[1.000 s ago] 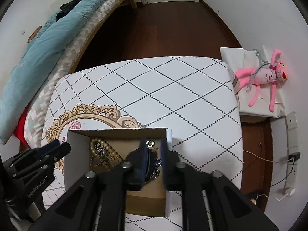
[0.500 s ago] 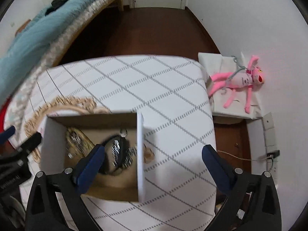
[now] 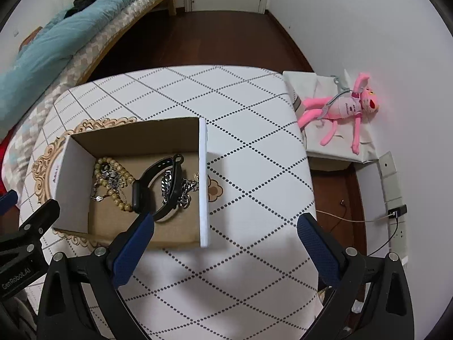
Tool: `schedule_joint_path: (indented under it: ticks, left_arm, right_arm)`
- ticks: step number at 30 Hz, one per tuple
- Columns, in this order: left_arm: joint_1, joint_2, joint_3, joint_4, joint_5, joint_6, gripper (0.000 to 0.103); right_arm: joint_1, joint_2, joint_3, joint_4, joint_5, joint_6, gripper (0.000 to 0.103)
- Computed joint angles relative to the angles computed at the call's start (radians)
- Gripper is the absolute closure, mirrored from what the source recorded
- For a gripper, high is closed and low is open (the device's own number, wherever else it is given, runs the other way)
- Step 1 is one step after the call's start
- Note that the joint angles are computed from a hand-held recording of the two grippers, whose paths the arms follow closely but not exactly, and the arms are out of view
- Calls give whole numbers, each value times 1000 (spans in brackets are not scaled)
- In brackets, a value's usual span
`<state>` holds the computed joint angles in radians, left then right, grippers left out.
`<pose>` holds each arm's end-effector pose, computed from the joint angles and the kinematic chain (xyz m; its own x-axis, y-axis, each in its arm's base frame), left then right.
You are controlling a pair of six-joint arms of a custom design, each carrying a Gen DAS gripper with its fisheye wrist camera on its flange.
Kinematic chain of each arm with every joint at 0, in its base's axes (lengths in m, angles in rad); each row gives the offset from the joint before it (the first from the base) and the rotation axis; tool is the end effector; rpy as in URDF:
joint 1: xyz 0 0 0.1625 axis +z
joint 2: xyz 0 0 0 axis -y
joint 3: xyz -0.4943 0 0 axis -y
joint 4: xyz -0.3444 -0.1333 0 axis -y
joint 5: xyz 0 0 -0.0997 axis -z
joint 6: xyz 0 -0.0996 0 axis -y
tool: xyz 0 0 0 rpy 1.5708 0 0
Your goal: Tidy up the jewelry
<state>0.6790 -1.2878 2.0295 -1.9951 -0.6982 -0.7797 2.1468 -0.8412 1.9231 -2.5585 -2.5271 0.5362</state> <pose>-0.2316 -0.4562 0.3125 -0.6746 0.0430 -0.7369 0.3727 0.8816 -0.2897 0.3622 -0.4624 0.1604 -0.6567 0.1012 0.7473 -0.2405 0.9111 -0.3347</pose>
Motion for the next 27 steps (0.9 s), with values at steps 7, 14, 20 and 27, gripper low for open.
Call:
schedule_joint_path:
  ticks: [7, 14, 20, 27]
  left_arm:
    - [-115, -81, 21, 154, 48, -152, 0]
    - [-232, -165, 21, 269, 39, -256, 0]
    - [-332, -213, -7, 363, 30, -327, 0]
    - [-411, -248, -55, 463, 14, -402, 0]
  right_arm:
    - [81, -47, 53, -19, -54, 45, 1]
    - [181, -113, 79, 54, -93, 148, 1]
    - [281, -158, 49, 189, -149, 256, 0]
    - [365, -191, 3, 316, -177, 338, 0]
